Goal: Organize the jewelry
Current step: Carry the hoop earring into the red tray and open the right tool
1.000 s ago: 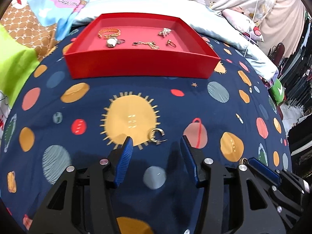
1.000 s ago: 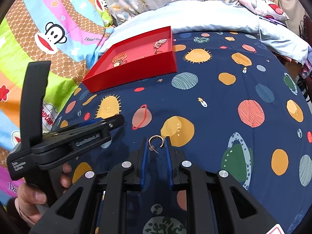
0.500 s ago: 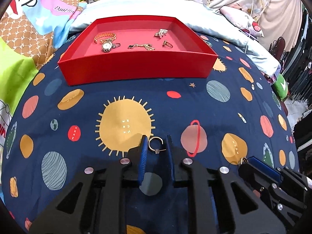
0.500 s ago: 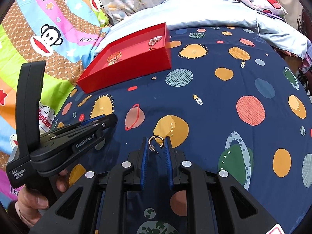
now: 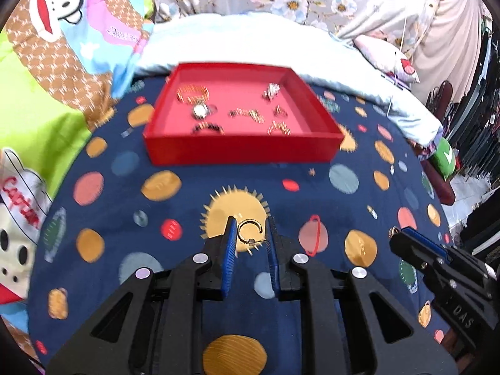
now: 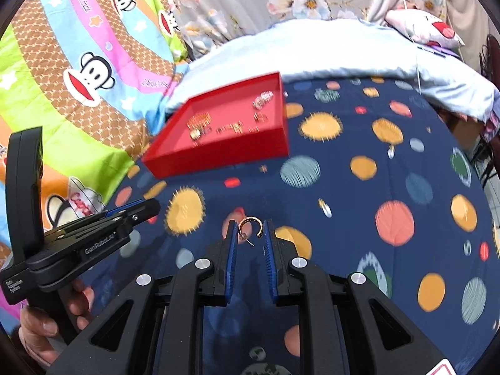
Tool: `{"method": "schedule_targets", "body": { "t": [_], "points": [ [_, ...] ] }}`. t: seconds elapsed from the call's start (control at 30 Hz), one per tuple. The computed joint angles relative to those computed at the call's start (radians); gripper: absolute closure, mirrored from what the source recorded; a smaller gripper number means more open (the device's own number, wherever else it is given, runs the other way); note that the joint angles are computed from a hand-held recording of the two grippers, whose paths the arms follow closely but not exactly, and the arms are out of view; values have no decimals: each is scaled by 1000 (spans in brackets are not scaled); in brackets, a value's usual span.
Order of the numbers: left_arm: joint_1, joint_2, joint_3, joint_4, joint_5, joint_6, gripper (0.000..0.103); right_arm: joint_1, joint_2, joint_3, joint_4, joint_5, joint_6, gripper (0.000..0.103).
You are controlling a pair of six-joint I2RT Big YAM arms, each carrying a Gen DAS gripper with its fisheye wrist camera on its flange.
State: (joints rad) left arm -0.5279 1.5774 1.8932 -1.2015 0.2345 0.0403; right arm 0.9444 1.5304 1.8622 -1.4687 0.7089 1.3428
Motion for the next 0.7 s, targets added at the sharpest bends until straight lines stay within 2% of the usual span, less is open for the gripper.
{"method": "schedule_targets", "body": {
  "t": [0.1, 0.37, 0.57, 0.7],
  "points": [
    [13, 12, 44, 0, 5, 2, 85, -18, 12, 43, 6, 14, -51, 88],
    [38, 95, 199, 1, 10, -2, 85, -108, 37, 134, 81, 2, -228, 88],
    [34, 218, 388, -20, -25, -1, 85, -196, 86, 228, 104, -15, -346, 88],
    [27, 330, 552, -74, -48, -13, 85, -241, 120, 273, 114, -30, -404, 88]
  ]
}}
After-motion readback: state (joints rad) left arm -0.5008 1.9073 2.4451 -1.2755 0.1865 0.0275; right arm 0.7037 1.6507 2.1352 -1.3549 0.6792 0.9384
